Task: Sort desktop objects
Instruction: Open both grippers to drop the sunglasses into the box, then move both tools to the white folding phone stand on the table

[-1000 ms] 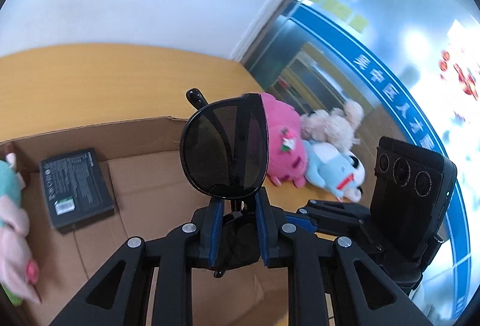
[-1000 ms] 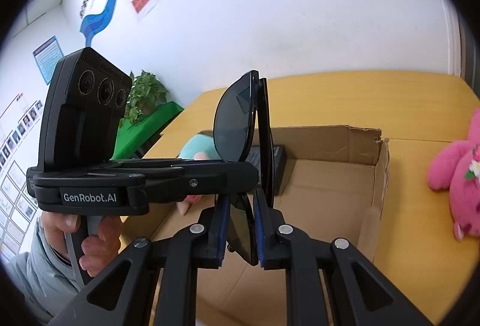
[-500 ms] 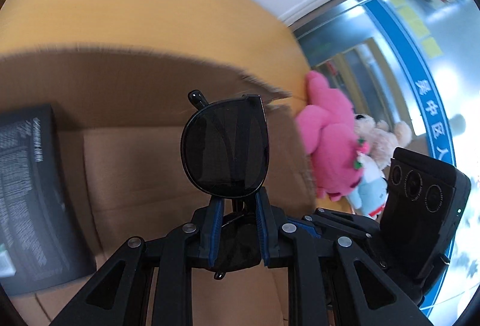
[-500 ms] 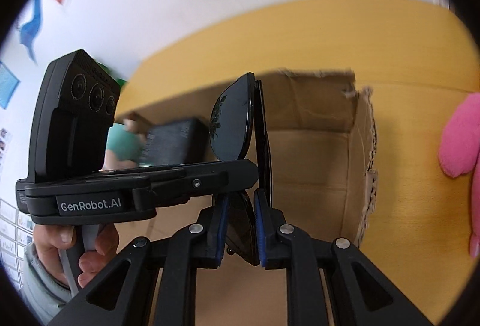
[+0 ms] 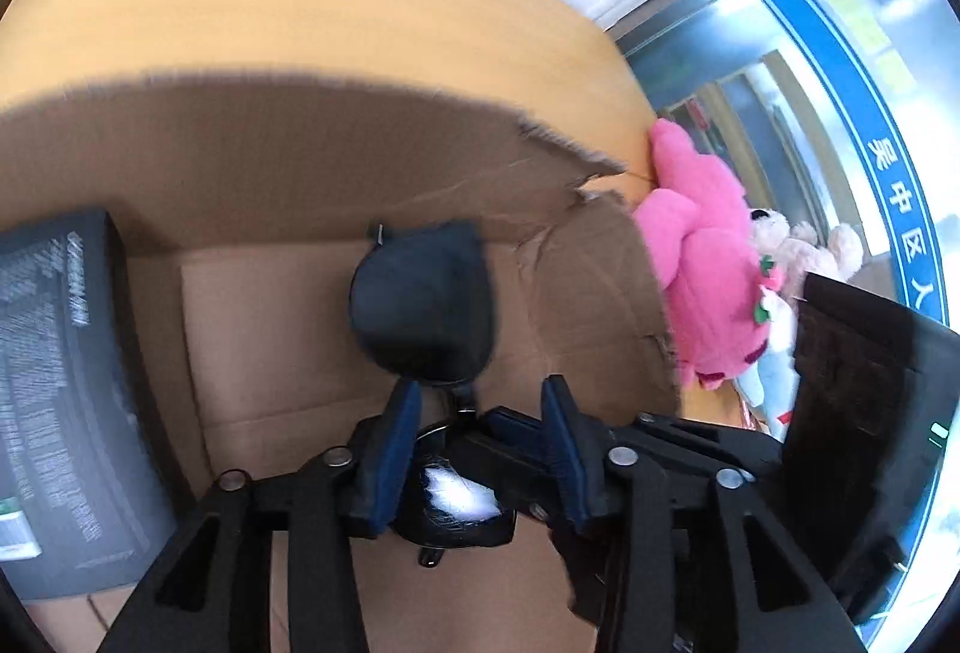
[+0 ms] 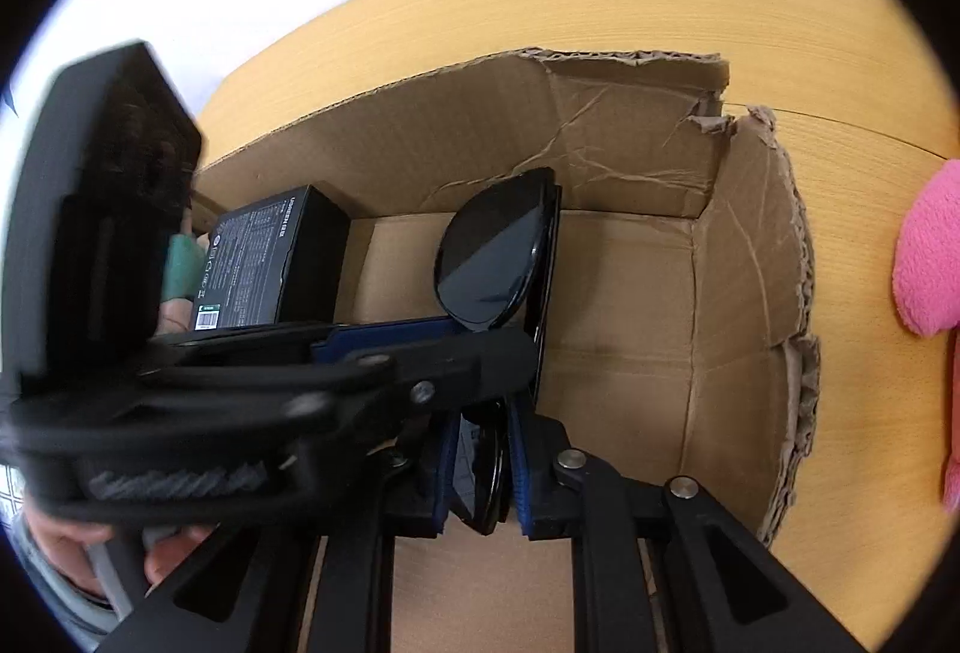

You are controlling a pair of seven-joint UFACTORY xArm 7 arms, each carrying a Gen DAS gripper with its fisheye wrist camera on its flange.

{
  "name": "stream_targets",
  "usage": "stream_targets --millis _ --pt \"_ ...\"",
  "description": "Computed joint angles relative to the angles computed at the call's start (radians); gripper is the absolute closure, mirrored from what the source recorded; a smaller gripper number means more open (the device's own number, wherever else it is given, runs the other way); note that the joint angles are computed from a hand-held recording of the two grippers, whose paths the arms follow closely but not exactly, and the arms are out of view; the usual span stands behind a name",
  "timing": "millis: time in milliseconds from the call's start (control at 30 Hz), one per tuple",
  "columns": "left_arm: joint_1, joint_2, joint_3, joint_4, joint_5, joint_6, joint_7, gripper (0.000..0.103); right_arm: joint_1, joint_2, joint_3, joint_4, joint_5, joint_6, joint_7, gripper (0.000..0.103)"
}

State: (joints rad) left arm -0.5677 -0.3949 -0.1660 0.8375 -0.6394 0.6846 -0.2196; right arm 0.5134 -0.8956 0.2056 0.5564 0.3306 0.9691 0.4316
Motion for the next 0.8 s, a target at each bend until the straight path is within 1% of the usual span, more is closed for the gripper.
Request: stream_targets --millis 100,167,200,233,267,300,333,400,433,500,533,567,600,633,667,700,800 --pt "0.026 -0.062 -0.019 -0.006 0.069 0.019 -0.061 0.053 -0.008 -0.027 0.018 -0.006 -0.01 0.002 0.032 0.087" --pt "0.032 -0.125 -0.017 -0.021 0.102 0.031 -0.08 0.053 -0.007 -0.052 0.028 0.001 -0.021 0.016 0.048 0.074" --pt "0.046 -0.169 -0.026 -0.03 0.138 0.046 -0.106 0.053 -0.016 -0.067 0.041 0.016 -0.043 0.041 0.063 0.064" --pt "0.062 -0.214 -0.034 -0.039 0.174 0.06 -0.133 0.053 -0.021 -0.081 0.05 0.027 -0.06 0.057 0.07 0.062" --pt "0.075 -0.263 -0.042 -0.053 0.206 0.067 -0.159 0.052 -0.033 -0.11 0.075 0.046 -0.092 0.1 0.094 0.057" --pt "0.087 -0.314 -0.05 -0.069 0.236 0.074 -0.183 0.051 -0.049 -0.121 0.086 0.065 -0.12 0.124 0.106 0.042" --pt "0.101 -0.381 -0.058 -0.088 0.271 0.088 -0.207 0.044 -0.061 -0.145 0.094 0.082 -0.144 0.145 0.117 0.034" --pt "0.136 -0.507 -0.089 -0.106 0.352 0.141 -0.26 0.03 -0.061 -0.216 0.095 0.083 -0.162 0.174 0.125 0.034" --pt "0.157 -0.572 -0.11 -0.108 0.399 0.182 -0.287 0.028 -0.058 -0.26 0.091 0.084 -0.171 0.187 0.12 0.034" --pt "0.182 -0.7 -0.149 -0.098 0.483 0.275 -0.315 0.019 -0.058 -0.327 0.073 0.103 -0.188 0.213 0.089 0.034" --pt "0.186 -0.758 -0.151 -0.096 0.514 0.316 -0.312 0.016 -0.06 -0.351 0.09 0.119 -0.189 0.226 0.083 0.033" --pt "0.201 -0.806 -0.161 -0.086 0.54 0.356 -0.318 0.012 -0.064 -0.38 0.096 0.133 -0.204 0.239 0.064 0.033" --pt "0.222 -0.848 -0.179 -0.07 0.563 0.397 -0.331 0.006 -0.075 -0.394 0.121 0.17 -0.213 0.25 0.056 0.03" --pt "0.244 -0.895 -0.191 -0.054 0.586 0.434 -0.342 0.003 -0.086 -0.398 0.151 0.202 -0.21 0.258 0.059 0.024" --pt "0.262 -0.947 -0.2 -0.042 0.606 0.465 -0.346 0.0 -0.094 -0.405 0.17 0.238 -0.21 0.268 0.056 0.023" --pt "0.275 -0.987 -0.207 -0.031 0.621 0.488 -0.341 0.0 -0.094 -0.417 0.184 0.268 -0.204 0.28 0.053 0.023" --pt "0.309 -1.072 -0.234 0.022 0.657 0.581 -0.29 0.0 -0.097 -0.436 0.221 0.322 -0.171 0.305 0.046 0.023"
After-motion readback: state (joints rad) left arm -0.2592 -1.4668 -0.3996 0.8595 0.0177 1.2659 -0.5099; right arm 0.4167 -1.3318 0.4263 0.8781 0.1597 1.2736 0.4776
